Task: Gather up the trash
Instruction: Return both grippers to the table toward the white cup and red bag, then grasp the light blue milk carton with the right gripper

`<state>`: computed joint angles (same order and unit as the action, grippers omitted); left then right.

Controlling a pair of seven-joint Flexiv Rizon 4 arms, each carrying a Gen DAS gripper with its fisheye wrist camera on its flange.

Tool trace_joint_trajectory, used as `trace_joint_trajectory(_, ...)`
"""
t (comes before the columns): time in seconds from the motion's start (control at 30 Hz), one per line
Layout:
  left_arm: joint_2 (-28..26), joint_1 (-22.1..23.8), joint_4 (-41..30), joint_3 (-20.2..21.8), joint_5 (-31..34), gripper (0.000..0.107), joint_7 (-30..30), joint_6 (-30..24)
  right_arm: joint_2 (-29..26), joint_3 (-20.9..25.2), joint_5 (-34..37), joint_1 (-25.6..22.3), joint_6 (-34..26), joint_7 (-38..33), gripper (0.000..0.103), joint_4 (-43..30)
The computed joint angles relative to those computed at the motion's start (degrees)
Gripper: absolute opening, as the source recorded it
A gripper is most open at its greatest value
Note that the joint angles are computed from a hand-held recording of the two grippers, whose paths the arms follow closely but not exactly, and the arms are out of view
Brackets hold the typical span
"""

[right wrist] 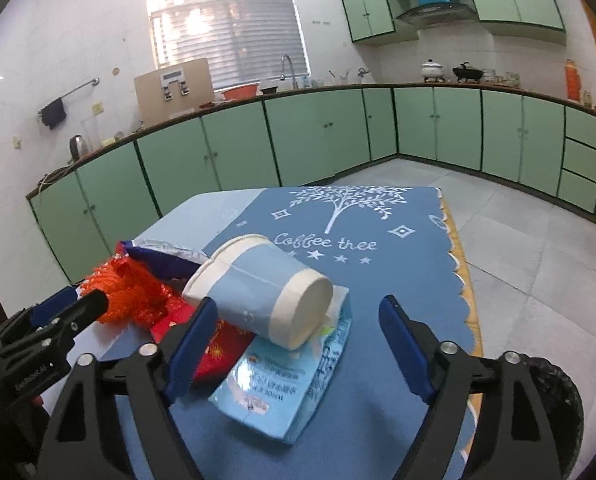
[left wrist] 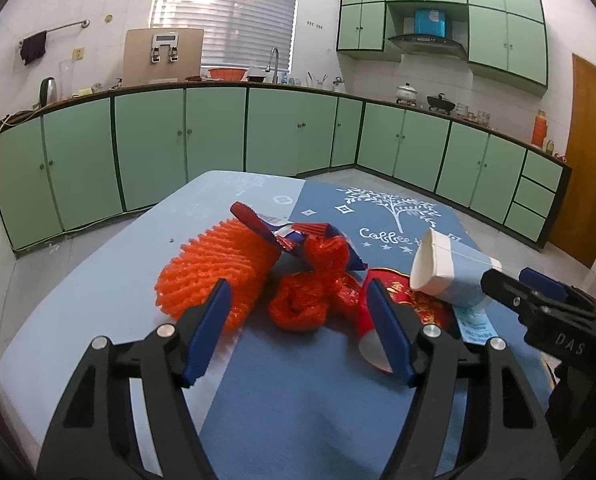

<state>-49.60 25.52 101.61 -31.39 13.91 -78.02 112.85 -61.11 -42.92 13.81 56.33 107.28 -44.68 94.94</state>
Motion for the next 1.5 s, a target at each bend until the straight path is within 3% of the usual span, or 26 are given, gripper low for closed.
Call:
trace_joint_trajectory(0.33, -0.8, -1.1, -1.4, 0.8, -0.8, 0.068, 0.1, -0.4, 2.1, 9.1, -4.8, -8.7, -0.1, -4.5, 0.086, -4.3)
trace_joint_trajectory(0.7, -0.5, -2.5, -2.3, 1.8, -2.6, 0.068, 0.1, -0.8, 6.5, 23.0, -9.3, -16.2, 4.5, -12.1, 0.068, -3.1)
trace_joint_trajectory(0.9, -0.3, -2.5, -2.1, 2.4, -2.6, 0.068, 0.0, -0.5, 6.4, 12.9, -1.3, -6.2, -0.6, -10.7, 0.068, 0.3)
trace_joint_trajectory(1.03, -0.2, -2.2, -1.6, 2.4, -2.4, 0.068, -0.3, -0.5, 5.0, 6.5, -1.5, 0.0, -6.5, -5.2, 0.07, 2.2)
trace_joint_trajectory(1.13, -0.1, -1.8, -1.1, 2.1, -1.9, 0.068, -0.3, -0.3, 4.3, 4.9, -3.6, 1.0, -10.0, -2.0, 0.07, 1.7)
trace_joint_trajectory(1.27, -0.1, -1.5, -0.9, 1.6, -1.4, 0.068, -0.4, -0.4, 5.0, 6.8, -6.3, -1.3, -12.4, 1.4, 0.066, 1.1)
trace_joint_trajectory(1.5, -0.3, -1.4, -0.4, 1.2, -0.9, 0.068, -0.1, -0.1, 5.1, 4.7, -9.7, -0.3, -10.8, 7.0, 0.054, 3.8)
